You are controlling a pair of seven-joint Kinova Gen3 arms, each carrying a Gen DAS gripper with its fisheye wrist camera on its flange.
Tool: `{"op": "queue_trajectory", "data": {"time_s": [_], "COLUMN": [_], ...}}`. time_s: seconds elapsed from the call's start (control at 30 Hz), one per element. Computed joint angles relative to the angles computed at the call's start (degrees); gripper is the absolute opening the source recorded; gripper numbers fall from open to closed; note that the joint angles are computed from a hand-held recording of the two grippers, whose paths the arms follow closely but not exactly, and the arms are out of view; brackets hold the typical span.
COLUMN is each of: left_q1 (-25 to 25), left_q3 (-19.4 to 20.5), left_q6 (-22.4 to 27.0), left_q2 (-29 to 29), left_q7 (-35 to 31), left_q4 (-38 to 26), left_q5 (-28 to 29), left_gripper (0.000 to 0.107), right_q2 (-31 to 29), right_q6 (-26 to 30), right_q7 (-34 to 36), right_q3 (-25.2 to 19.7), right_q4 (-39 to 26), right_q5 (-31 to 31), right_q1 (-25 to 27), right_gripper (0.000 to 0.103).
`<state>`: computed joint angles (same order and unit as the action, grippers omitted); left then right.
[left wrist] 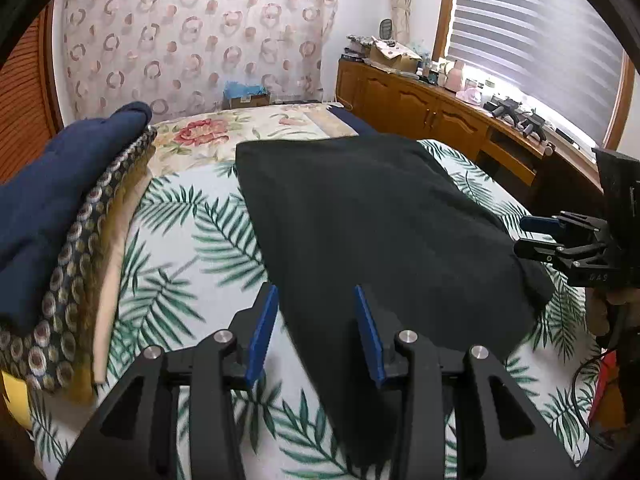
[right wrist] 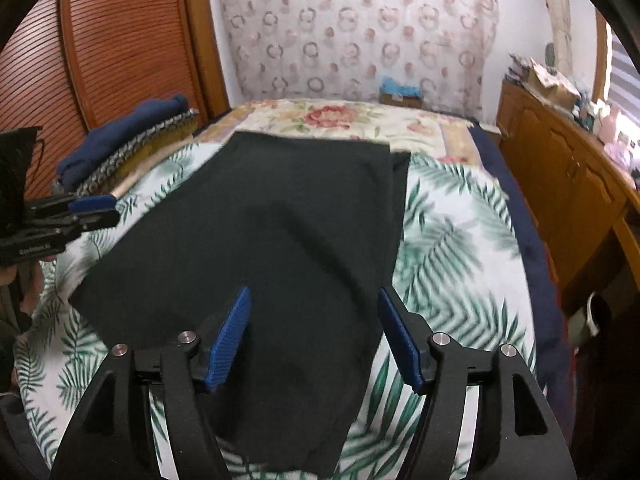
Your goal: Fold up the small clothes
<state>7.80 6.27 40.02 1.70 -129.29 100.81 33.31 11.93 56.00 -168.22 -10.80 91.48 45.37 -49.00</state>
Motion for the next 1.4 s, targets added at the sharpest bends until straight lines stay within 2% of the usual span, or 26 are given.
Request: {"op": "queue_trajectory", "data": {"time_s": [0.27,0.43,0.57,0.87,1.07,1.13,1.2,1.27,1.4], "left_q1": [-0.16,-0.44,-0.37,-0.79,-0.98,-1.21,-1.30,-1.69,-2.57], "left_q3": [-1.46,-2.34,-2.42,-2.72,-2.91,-3.14,-3.16,-3.68,-3.74], "left_q6": [-1.06,-0.32,0.02,3.08,4.10,4.64,4.64,6.16,8.51], "left_q2": [-2.78,-3.46,-3.71,-3.64,-3.56,-3.65,-3.87,-3.41,-2.82], "left_q7": [-2.17,-3.22,-2.88,-3.87,-4.03,-5.11,-5.84,-7.83,-10.19], "left_q4": [5.06,6.43,7.22,8.06,8.28,8.50,8.75,8.53,8.04], "left_q5": [3.06,4.60,4.31,5.50,5.96,6.75,6.99,8.67,10.72], "left_gripper": [0.039,0.039,0.039,0.039,0.039,0.039,0.037,0.029,0.011], "right_q2": [-0.76,-0.44,-0.18,0.23,1.07,1.61,1.63,1.48,0.83], "right_q6": [1.25,2.69,3.81,2.24,2.74,3.33,2.92,2.54,0.45], "right_q7": [-10.03,-12.75,-13.20,-9.01,-6.45,-5.37,-4.70,-4.54,-4.71], "right_q3": [-1.38,-2.15,-2.27,-1.76,-1.55,-1.42,-1.27,-1.11,-1.09], "right_q4": [4.19,4.45,4.12,2.90,1.64,0.95,1.03,1.29,2.42], "right_q5": [3.36,4.21,4.01,-1.19,-1.87,-1.80,-1.65,-1.62,-1.42], "right_q1": [-3.20,-4.38,-4.58,-2.21,-2.70,-3.24,-3.57,-3.73,-3.50], "right_gripper": [0.067,0.067,0.067,0.068,0.067,0.061,0.051,0.046,0.027]}}
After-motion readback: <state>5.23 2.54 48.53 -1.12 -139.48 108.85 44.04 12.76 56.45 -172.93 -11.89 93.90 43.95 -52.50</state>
